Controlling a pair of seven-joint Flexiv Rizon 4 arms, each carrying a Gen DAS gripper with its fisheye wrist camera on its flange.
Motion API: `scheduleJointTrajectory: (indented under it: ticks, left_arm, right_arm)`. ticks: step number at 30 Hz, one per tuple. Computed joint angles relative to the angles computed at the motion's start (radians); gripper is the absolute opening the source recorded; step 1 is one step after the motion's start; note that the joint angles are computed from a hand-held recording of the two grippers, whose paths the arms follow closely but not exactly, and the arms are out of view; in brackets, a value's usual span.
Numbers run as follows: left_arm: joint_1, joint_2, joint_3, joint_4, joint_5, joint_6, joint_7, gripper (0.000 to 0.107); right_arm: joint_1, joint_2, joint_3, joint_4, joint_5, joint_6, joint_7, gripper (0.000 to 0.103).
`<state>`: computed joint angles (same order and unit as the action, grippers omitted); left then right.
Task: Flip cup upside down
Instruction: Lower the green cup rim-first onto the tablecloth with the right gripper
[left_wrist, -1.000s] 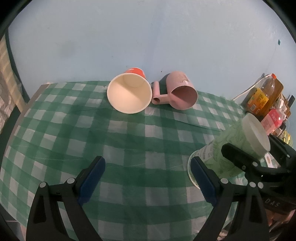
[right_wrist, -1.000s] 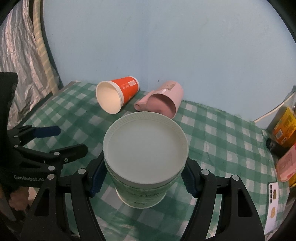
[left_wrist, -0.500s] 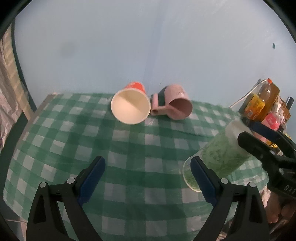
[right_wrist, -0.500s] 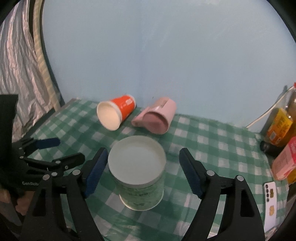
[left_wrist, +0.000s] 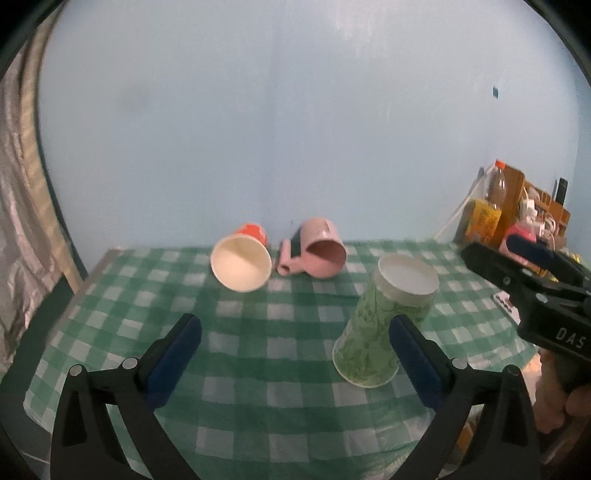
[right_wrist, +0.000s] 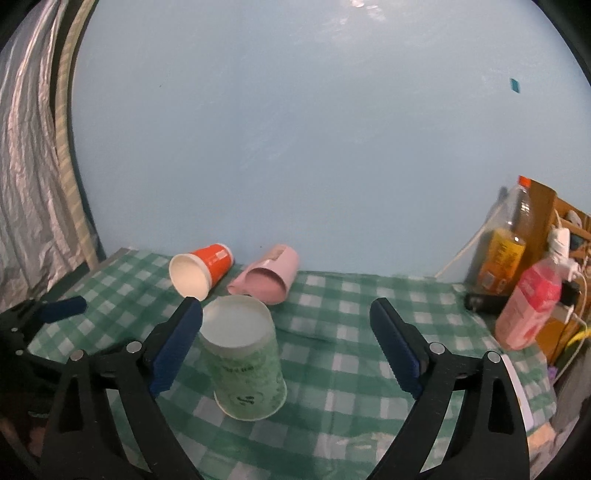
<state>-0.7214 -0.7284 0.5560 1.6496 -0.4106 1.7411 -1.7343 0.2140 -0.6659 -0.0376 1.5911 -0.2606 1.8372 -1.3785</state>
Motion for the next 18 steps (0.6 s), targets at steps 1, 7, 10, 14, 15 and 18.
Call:
scheduleJointTrajectory:
  ticks: [1, 7, 10, 14, 15, 18]
  left_arm:
    - [-0.001, 0.002, -0.001, 0.013, 0.002, 0.031, -0.008, 0.102]
    - [0.008, 0.013, -0.038, 0.053, -0.057, 0.129, 0.041, 0.102]
    - [0.02, 0.021, -0.07, 0.069, -0.081, 0.187, 0.063, 0.103]
    - [0.021, 0.015, -0.091, 0.079, -0.129, 0.24, 0.102, 0.103]
    - [0.021, 0.012, -0.095, 0.078, -0.144, 0.246, 0.113, 0.103]
    - [0.019, 0.006, -0.107, 0.073, -0.186, 0.248, 0.155, 0.103]
  right_arm:
    - [0.016, 0.003, -0.022, 0.011, 0.016, 0.013, 0.003, 0.092]
    - [0.061, 0.021, -0.074, 0.061, 0.065, 0.027, -0.001, 0.091]
    - [0.061, 0.028, -0.072, 0.079, 0.078, 0.029, 0.002, 0.091]
    - [0.073, 0.034, -0.09, 0.097, 0.1, 0.029, 0.011, 0.091]
    - [0.073, 0.036, -0.093, 0.1, 0.105, 0.025, 0.014, 0.091]
    - [0.073, 0.039, -0.098, 0.108, 0.112, 0.026, 0.019, 0.091]
